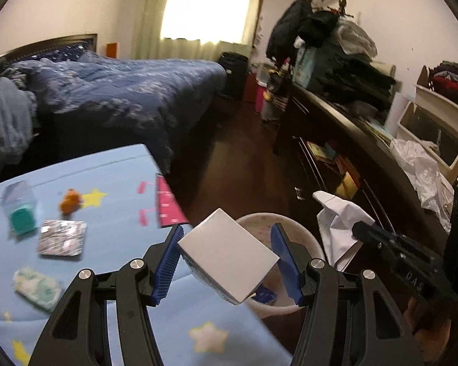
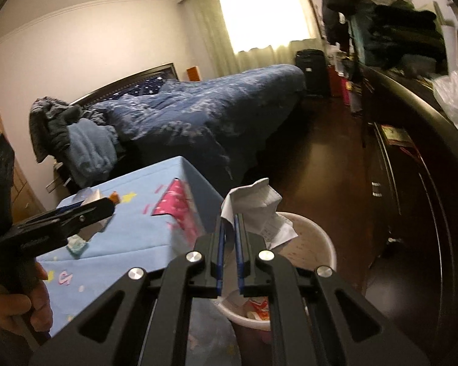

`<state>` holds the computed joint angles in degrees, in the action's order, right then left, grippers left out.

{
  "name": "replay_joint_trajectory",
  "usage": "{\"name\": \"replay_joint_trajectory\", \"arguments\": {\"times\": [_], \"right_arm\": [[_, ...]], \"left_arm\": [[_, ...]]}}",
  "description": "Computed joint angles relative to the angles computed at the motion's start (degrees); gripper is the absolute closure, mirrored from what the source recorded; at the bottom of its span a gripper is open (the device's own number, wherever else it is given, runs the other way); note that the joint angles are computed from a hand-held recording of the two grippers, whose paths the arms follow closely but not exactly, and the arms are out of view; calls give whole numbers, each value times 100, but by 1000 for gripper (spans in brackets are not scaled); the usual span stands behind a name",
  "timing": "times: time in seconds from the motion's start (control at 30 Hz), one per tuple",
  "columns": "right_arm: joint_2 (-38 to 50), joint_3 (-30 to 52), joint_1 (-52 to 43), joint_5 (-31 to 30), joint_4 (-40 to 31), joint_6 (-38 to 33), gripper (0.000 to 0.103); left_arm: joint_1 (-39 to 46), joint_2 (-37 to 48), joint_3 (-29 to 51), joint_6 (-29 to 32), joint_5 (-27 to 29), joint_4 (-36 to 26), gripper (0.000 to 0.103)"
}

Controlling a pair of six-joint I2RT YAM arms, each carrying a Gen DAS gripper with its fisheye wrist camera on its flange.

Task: Collect trash
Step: 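Carry the box and tissue over the wastebasket and open both tools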

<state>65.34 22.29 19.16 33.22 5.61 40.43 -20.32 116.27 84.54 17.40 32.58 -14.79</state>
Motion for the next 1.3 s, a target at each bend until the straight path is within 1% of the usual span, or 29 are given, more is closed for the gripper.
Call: {"name": "replay_joint_trajectory", "arguments": {"times": [0.23, 0.3, 0.47, 0.57, 0.6, 0.63, 0.67, 0.73, 0.8, 0.93, 1.03, 1.13, 1.17, 1.23, 1.27, 1.3], "right_arm": [[367, -188, -635, -441, 474, -124, 94], [557, -189, -822, -576, 626, -186, 94], [1007, -174, -1169, -848, 1044, -307, 94], [1207, -125, -1325, -1006, 1171, -392, 92], [1284, -92, -1362, -1043, 1202, -427, 91], [1330, -55, -1369, -1039, 1191, -449, 91], [1380, -31, -1358, -991, 1196, -457, 90], [1425, -27, -1354, -934, 1221, -493, 87], [1461, -38, -1351, -918, 1243, -469, 80], [1427, -28, -1252, -879, 1155, -403, 79], [1365, 19, -1113, -826, 1050, -386, 76], [1336, 151, -868, -715, 903, -353, 67], [1347, 232, -746, -659, 829, -337, 64], [1408, 405, -517, -568, 721, -350, 63], [1456, 499, -400, -532, 678, -362, 61], [1518, 601, -278, -487, 639, -376, 54]], "left_arm": [[-632, 744, 753, -146, -458, -189, 44], [-784, 988, 1042, -177, -559, -332, 44], [-1020, 1471, 1687, -209, -590, -732, 44], [-1129, 1735, 2023, -213, -600, -913, 43], [-1144, 1801, 2114, -216, -592, -968, 43], [-1162, 1851, 2175, -238, -593, -992, 37], [-1150, 1882, 2218, -248, -546, -1019, 33], [-1126, 1840, 2122, -319, -493, -869, 17], [-1080, 1750, 1990, -358, -431, -690, 12], [-936, 1651, 1970, -437, -257, -697, 11], [-817, 1475, 1786, -487, -281, -597, 9], [-633, 1133, 1318, -460, -444, -298, 5], [-549, 989, 1116, -445, -634, -167, 4], [-379, 831, 894, -388, -828, -54, 4], [-293, 791, 842, -355, -869, -41, 4], [-173, 737, 769, -334, -942, -16, 4]]}}
